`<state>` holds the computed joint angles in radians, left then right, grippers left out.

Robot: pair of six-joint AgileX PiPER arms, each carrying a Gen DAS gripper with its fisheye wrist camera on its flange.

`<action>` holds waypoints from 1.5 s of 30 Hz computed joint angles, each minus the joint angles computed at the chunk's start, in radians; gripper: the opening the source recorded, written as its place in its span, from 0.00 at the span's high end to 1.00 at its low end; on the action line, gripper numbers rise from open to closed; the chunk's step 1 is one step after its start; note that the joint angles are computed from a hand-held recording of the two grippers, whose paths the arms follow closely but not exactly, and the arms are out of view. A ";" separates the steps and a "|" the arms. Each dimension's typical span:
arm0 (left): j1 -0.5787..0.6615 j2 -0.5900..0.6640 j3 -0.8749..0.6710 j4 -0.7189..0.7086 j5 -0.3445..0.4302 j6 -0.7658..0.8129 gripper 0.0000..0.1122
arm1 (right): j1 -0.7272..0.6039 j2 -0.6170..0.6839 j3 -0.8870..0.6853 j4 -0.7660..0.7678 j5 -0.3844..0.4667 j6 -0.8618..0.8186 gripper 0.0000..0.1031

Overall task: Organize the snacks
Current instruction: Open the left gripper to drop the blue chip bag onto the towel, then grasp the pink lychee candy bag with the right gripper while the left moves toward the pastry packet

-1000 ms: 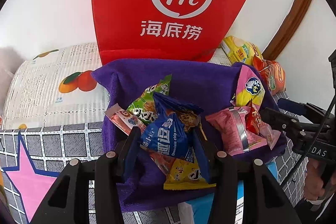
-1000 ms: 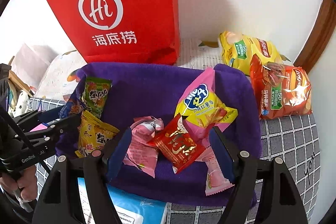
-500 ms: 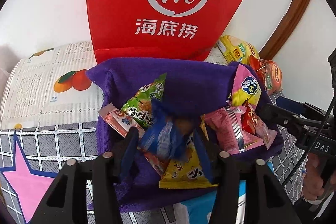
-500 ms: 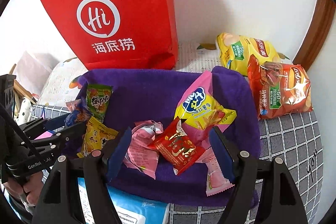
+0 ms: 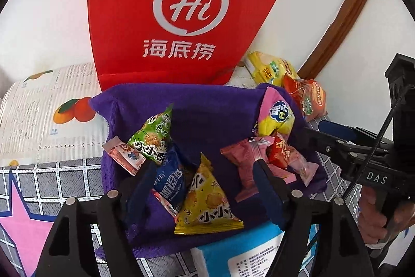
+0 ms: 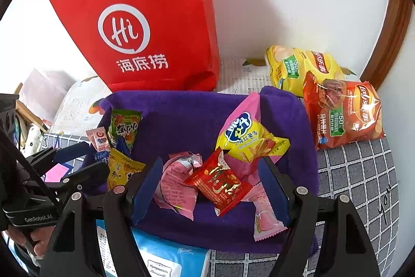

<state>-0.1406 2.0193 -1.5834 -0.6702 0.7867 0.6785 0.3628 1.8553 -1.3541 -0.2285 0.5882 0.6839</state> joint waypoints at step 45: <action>0.458 -0.786 0.640 -0.137 0.128 0.338 0.34 | 0.667 -0.481 0.347 -0.416 0.376 0.839 0.21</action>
